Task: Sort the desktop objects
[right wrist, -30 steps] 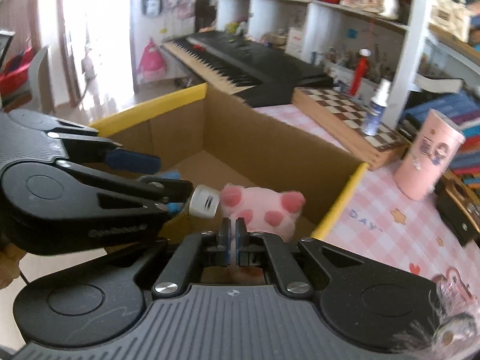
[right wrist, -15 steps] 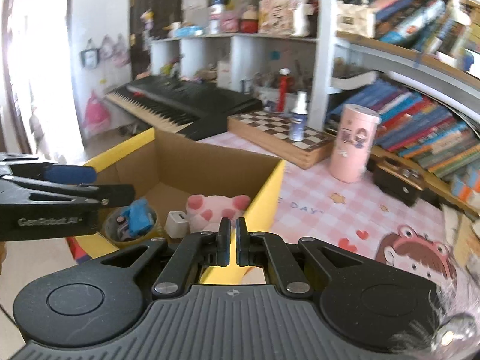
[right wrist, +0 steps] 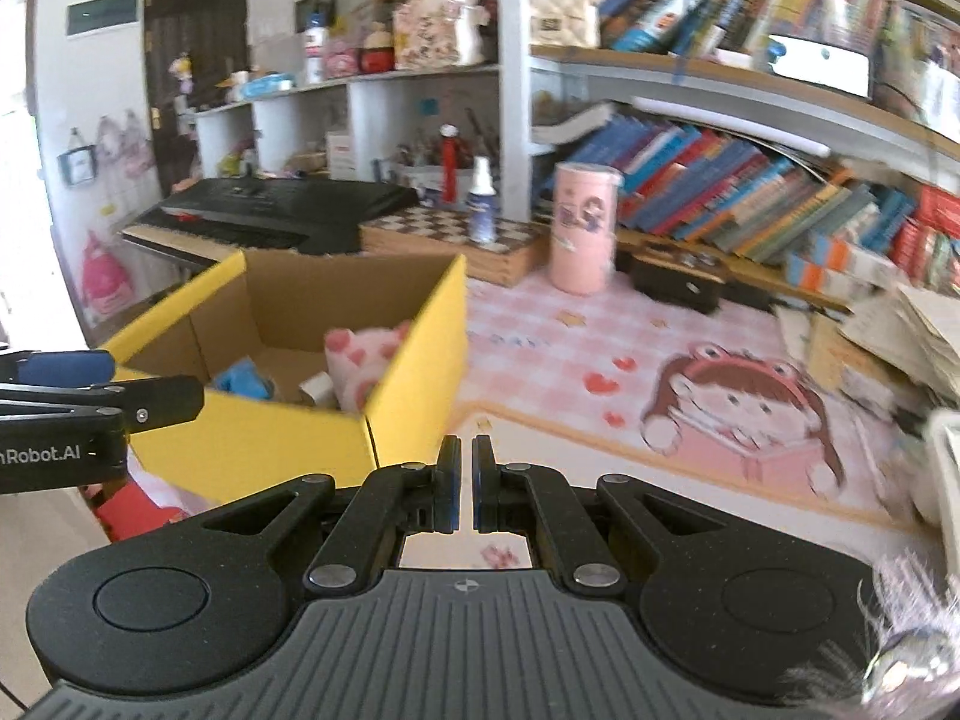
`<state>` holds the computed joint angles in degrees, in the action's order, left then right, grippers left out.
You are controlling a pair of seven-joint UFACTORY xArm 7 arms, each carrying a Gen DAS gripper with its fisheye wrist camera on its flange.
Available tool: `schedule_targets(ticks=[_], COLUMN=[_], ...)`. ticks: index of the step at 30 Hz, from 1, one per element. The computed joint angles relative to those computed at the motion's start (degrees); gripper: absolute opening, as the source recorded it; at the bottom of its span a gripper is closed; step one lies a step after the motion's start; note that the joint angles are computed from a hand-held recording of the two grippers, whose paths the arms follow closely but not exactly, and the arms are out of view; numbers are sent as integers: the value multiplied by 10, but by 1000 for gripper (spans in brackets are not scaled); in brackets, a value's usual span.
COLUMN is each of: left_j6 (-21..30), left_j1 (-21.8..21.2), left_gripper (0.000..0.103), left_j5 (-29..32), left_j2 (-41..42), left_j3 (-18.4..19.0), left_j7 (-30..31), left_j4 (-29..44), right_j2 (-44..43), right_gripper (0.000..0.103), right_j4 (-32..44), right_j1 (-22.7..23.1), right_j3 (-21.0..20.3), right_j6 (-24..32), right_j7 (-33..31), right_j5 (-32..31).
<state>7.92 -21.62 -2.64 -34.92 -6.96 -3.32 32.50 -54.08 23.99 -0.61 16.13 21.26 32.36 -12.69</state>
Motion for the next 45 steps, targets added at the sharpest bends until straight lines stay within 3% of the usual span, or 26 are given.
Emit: schedule_targets(ticks=[10, 18, 23, 25, 26, 28, 34, 45], left_j6=[37, 70, 71, 73, 76, 82, 102, 109], left_j1=[-45, -61, -46, -40, -37, -33, -24, -24], left_gripper=[87, 94, 95, 95, 95, 95, 95, 99], left_j5=[-13, -33, -33, -28, -24, -17, -7, 1], left_j2=[-83, -111, -118, -121, -122, -123, -126, -125], left_j3=[13, 24, 4, -7, -11, -18, -26, -28], left_j7=[17, 29, 15, 6, 4, -2, -22, -42], left_j4=[-65, -81, -86, -89, -89, -89, -86, -84], right_j2=[-155, -211, -220, -226, -229, -233, -238, -255], right_gripper=[9, 16, 35, 49, 51, 70, 95, 102], right_j4=[-50, -63, -61, -63, -65, -65, -62, -65], right_j1=[32, 77, 92, 98, 101, 104, 106, 111], right_j3=[50, 65, 70, 71, 69, 69, 76, 67], right_j6=[157, 245, 267, 273, 273, 277, 297, 339], right_j7=[94, 147, 158, 160, 161, 165, 170, 185], right_j5=[8, 7, -3, -6, -8, -8, -14, -9])
